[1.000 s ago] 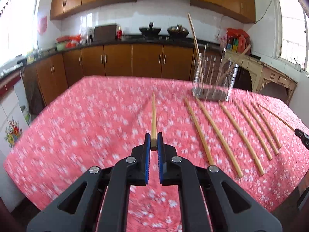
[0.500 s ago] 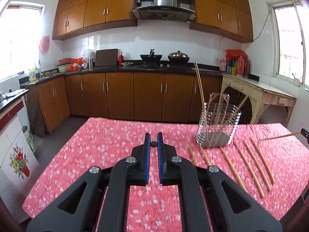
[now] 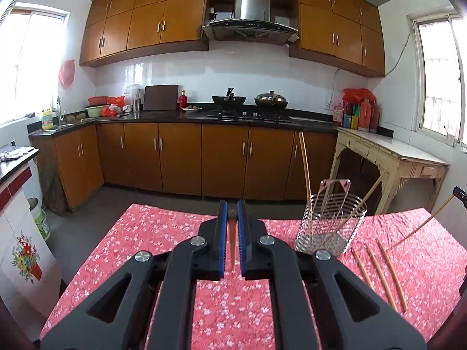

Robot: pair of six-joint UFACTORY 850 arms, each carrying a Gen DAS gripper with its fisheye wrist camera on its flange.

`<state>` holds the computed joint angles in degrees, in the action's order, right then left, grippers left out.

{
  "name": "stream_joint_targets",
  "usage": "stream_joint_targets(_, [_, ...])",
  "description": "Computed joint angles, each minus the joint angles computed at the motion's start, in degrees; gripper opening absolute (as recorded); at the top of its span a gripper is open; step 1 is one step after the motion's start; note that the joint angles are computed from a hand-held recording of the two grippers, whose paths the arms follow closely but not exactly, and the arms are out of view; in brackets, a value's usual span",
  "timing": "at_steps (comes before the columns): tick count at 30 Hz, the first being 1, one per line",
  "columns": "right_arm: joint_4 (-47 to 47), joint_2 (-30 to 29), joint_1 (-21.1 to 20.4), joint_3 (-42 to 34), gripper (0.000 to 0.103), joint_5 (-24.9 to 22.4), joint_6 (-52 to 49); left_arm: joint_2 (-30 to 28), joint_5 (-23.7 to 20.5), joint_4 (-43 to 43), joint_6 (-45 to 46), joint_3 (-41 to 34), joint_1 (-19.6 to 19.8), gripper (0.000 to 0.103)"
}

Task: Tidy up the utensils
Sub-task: 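Lift both held chopsticks and carry them above the wire holder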

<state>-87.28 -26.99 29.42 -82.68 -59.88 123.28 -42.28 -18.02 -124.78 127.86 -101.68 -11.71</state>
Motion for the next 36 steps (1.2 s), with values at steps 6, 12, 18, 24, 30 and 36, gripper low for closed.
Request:
stream_joint_targets(6, [-1.46, 0.61, -0.62, -1.30, 0.008, 0.90, -0.79, -1.21, 0.43, 6.60, -6.37, -3.27, -0.08, 0.007])
stream_joint_targets(12, [-3.11, 1.08, -0.31, -2.80, 0.008, 1.54, -1.51, -0.92, -0.10, 8.35, -7.67, -3.94, -0.57, 0.007])
stream_joint_targets(18, [-5.14, 1.15, -0.23, -5.21, 0.008, 3.85, -1.96, -0.76, -2.26, 14.61, -14.84, -5.70, -0.92, 0.007])
stream_joint_targets(24, [-8.37, -0.21, 0.01, -9.99, 0.008, 5.90, -2.61, -0.57, -4.28, 16.95, -18.62, -8.82, -1.80, 0.007])
stream_joint_targets(30, [-10.94, -4.27, 0.48, -18.44, 0.008, 7.04, -6.26, -1.74, -5.00, 18.48, -21.24, -14.72, -3.53, 0.007])
stream_joint_targets(36, [-10.97, -9.07, -0.41, -27.02, 0.008, 9.94, -8.88, -5.97, -4.34, 29.84, -34.51, -24.34, -5.20, 0.007])
